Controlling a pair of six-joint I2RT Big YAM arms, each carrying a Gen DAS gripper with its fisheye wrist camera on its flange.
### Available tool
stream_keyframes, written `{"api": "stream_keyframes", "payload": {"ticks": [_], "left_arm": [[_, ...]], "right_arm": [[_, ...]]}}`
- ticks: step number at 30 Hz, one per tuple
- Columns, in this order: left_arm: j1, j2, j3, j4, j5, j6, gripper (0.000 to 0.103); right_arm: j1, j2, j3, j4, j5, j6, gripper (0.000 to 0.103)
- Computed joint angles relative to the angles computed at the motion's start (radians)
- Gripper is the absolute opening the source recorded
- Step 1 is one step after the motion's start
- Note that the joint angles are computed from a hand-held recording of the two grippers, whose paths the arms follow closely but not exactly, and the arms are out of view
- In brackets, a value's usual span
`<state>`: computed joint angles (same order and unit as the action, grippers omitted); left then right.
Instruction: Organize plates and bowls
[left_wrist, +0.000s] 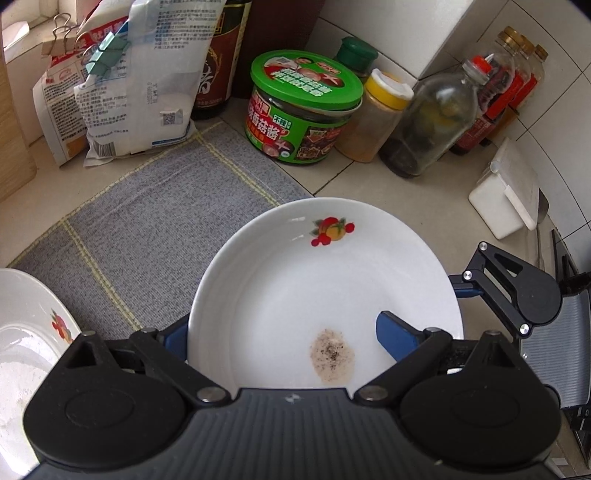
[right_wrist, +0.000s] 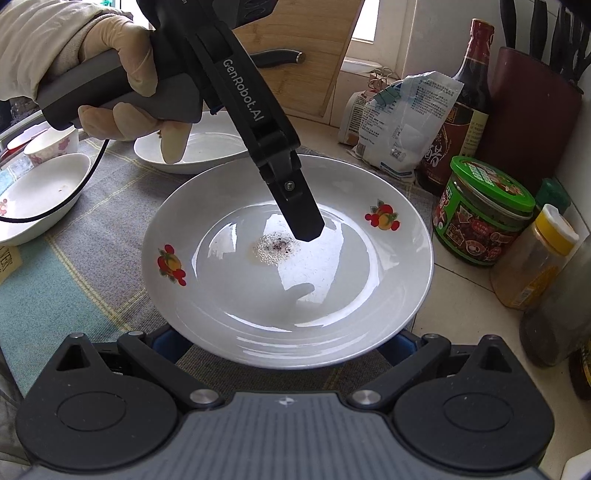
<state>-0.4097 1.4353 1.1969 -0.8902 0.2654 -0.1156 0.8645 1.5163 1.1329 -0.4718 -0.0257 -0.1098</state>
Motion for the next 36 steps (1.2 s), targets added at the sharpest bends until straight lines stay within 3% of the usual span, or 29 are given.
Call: {"api": "stream_keyframes", "payload": {"ticks": [20, 36], "left_arm": [[0.003, 0.060, 0.004, 0.050, -0.030, 0.022, 0.097], [-0.010, 0.036, -0.011, 0.064, -0.072, 0.054, 0.097]], "right_arm": [[-0.026, 0.056, 0.028, 0.002, -0.014, 0.020, 0.103], [-0.021, 0.052, 0.026, -0.003, 0.010, 0.024, 0.103]]}}
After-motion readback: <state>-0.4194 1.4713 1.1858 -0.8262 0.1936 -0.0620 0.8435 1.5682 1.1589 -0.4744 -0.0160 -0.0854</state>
